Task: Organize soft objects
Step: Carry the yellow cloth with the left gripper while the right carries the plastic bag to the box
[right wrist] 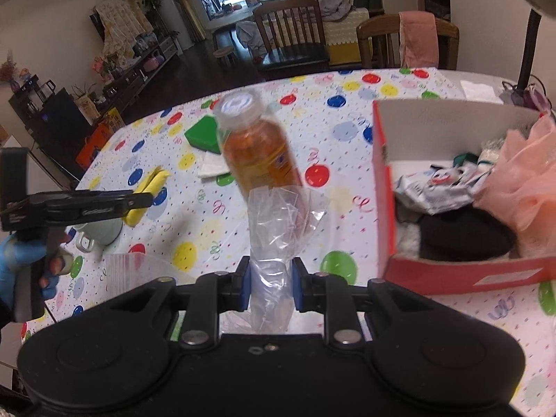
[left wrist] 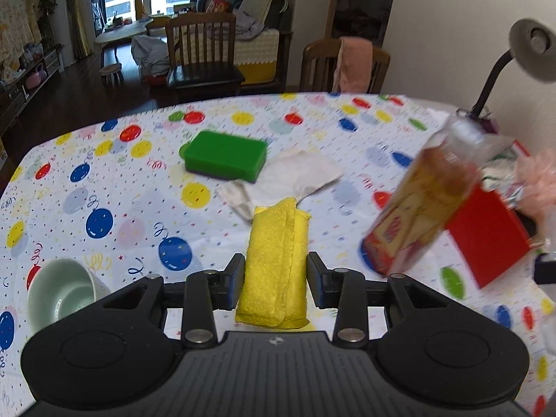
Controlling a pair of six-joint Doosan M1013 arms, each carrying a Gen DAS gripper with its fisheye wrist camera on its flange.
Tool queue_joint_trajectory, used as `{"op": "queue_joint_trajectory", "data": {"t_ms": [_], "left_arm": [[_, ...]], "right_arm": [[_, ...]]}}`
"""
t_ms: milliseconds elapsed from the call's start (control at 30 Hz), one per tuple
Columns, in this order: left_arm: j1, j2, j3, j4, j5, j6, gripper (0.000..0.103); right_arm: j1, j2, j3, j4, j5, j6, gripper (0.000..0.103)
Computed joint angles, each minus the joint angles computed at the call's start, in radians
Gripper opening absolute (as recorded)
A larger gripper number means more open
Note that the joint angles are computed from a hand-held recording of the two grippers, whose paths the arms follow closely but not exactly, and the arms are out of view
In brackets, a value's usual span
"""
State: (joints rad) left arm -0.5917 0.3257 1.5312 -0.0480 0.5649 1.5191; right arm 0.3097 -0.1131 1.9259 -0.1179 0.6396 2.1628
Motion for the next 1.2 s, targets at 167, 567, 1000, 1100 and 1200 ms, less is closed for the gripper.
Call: {"op": "queue_joint_trajectory", "data": {"t_ms": [167, 567, 1000, 1100, 1200], "left_arm": [[-0.027, -0.042, 0.010, -0.031, -0.024, -0.014, 0.037], [-0.120, -0.036, -0.068, -0.151, -0.003, 0.108, 0.037], [-0.215, 0.086, -0.248, -0.173, 0.069, 0.187, 0.037], [-0.235, 0.123, -0.297, -0.130, 0.092, 0.174, 0.037], [-0.252, 0.163, -0.351, -0.084, 0.126, 0.153, 0.037]], "right_arm": [[-0.044, -0.032, 0.015, 0.038, -0.017, -0.066, 0.021], [-0.178, -0.094, 0.032, 0.112, -0.039, -0.220, 0.021], [-0.360, -0.121, 0.017, 0.001, -0.057, -0.212, 0.021], [-0.405, -0.104, 0.008, 0.052, -0.046, -0.288, 0.021], [-0.428, -0.080, -0.003, 0.042, -0.033, -0.311, 0.021]]}}
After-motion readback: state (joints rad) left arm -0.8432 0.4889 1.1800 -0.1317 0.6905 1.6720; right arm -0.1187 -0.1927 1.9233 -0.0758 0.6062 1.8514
